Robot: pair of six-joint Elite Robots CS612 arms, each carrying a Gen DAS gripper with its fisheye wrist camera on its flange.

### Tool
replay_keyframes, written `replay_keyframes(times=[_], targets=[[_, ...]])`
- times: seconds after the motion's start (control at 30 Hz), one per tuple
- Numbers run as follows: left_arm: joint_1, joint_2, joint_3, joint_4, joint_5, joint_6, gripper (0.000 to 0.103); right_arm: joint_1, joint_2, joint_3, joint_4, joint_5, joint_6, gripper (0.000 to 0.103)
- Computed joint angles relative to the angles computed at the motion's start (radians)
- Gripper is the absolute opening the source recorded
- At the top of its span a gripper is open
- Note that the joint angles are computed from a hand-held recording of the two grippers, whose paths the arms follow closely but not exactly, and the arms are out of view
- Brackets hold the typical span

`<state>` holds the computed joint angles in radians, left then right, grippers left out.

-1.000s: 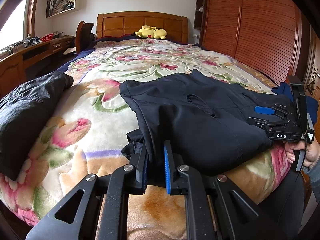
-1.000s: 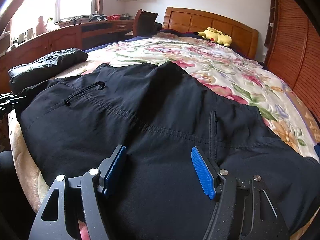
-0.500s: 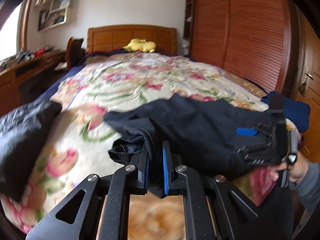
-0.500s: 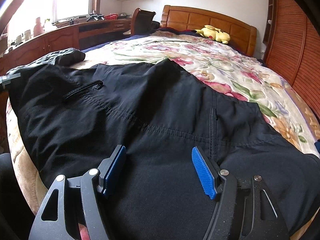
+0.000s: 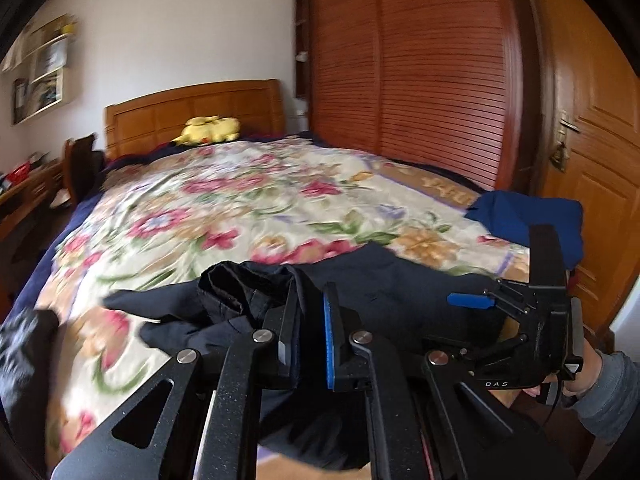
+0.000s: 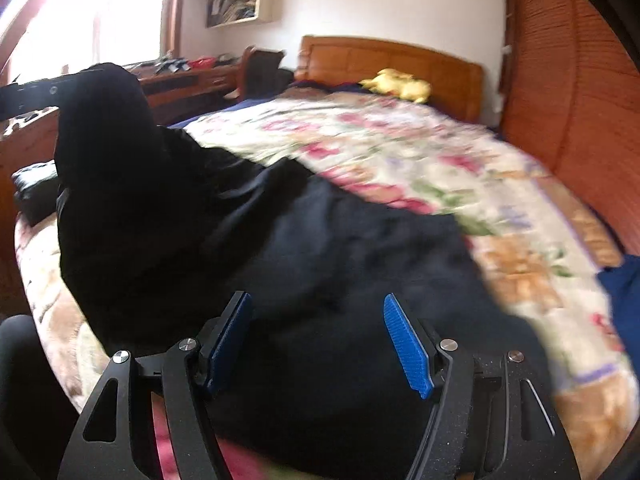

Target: Fold large clothes

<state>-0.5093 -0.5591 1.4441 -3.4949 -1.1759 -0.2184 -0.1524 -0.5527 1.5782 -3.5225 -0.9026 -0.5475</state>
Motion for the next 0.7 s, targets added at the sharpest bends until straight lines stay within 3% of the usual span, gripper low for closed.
replay_keyframes(times=[0.33,0.47,0.57,0.7], targets=[[-0.030,0.075,-0.235,0.169,-0.163,0.124,0.008,-0.096,0.007,-0.012,-0.036,-0.020,0.166,0.070],[-0.039,0.100,-0.286,0.206,-0.233,0.123,0.008,-0.110,-0.004,0.009,-0.051,-0.044,0.188,0.070],[-0.043,0.108,-0.295,0.234,-0.245,0.112,0.009,-0.113,-0.014,0.028,-0.068,-0.058,0.199,0.070],[-0.036,0.102,-0.275,0.206,-0.257,0.098,0.023,-0.115,-0.023,0.036,-0.068,-0.060,0.208,0.070]])
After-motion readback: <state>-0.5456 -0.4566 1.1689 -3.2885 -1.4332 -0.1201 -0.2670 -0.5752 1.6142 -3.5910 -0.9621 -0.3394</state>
